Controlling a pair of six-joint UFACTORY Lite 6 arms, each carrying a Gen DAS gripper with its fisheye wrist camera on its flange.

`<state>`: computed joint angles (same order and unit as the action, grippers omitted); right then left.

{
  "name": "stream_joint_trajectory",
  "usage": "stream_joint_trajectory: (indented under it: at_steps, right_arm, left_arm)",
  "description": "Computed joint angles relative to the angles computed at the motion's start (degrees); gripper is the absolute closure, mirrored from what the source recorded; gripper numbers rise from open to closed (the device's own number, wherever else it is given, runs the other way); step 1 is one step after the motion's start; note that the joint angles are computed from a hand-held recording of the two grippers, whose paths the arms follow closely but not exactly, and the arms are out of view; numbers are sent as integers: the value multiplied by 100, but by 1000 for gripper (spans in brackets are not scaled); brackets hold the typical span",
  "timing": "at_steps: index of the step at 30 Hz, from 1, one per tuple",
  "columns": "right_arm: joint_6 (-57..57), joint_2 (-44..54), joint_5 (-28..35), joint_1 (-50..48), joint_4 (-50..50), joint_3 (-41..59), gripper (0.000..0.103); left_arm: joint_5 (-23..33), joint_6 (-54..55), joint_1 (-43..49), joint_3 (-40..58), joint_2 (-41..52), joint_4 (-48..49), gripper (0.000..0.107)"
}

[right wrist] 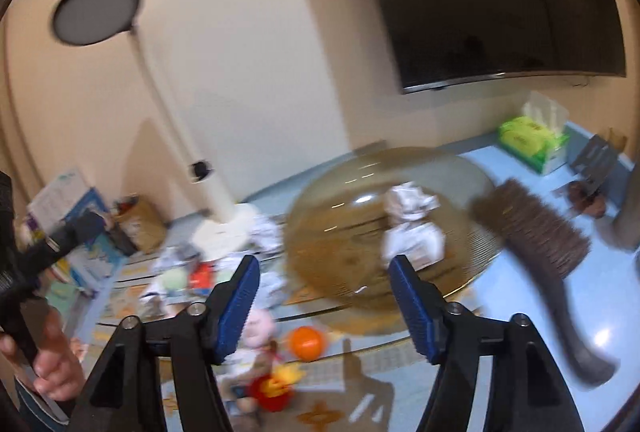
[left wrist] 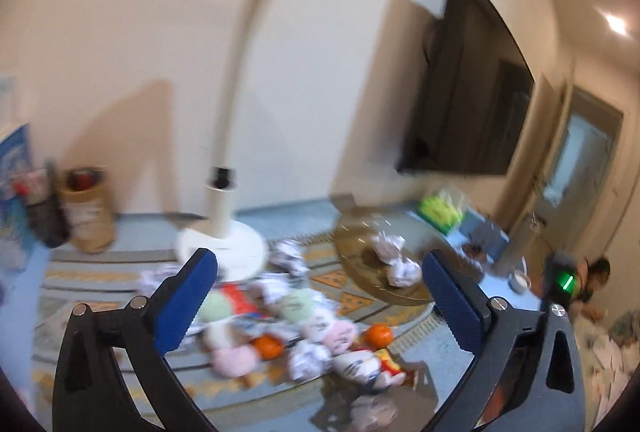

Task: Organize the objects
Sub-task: 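Open both grippers over the basket and return them to the pile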

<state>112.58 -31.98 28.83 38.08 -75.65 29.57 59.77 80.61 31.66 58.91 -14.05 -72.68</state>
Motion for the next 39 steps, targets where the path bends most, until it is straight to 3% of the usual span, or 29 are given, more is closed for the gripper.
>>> stream_joint_trajectory:
  at_steps: [1,3,4,7,9,11,13,16,18,23,26,28,36,39]
  right_arm:
    - [600,180,158,366,-359,-49,19]
    - [1799,739,455,1034,-1117,-77,17]
    - [2399,1048,590,1238,-1554,-53,17]
    - [3535,2122,1393,1874,-2277,161,17]
    - [3743,2529,1597,1983,-2315,292,16]
    - [4117,2818,1658,1956,-2492,299,16]
    - [4396,2996,1697,1817,-2619,206,16]
    - [4383,3015,1844,1822,-2426,172,16]
    - [4199,3135,1857,1865,-2268,300,16]
    - [3391,3620,1909,2055,-1763,794,15]
    - [2983,3894,2146,2239,-1416,1074,4]
    - [2876,4016,2181,2274,-1329,1189,4]
    - [3591,3462,1841,2075,-1946,636,4]
    - [3598,3425,1971,2151,-1882,637,4]
  left_arm:
    - [243,88,365,32,53,1,4]
    - [518,436,1027,-48,223,-9,4]
    - [398,722,1238,-213,325,-44,4]
    - [-505,1630,1263,-747,845,-299,4]
    - [-1195,2307,1077,-921,1425,-679,5]
    - [-1432,2948,961,-1053,1962,-1136,5]
    - [-1815,2695,604,-953,2388,-882,6]
    - [-1530,3362,666,-1239,2074,-1168,4]
    - [-1902,3760,523,-1438,1955,-1482,5]
    - [-2063,3431,456,-1235,2132,-1189,5]
    - [-2053,3237,491,-1302,2043,-1068,5]
    - [-2110,3209,488,-1363,2017,-1076,5]
    - [-1916,2723,637,-1051,2342,-831,5]
    - [-1494,1790,717,-289,2764,196,5]
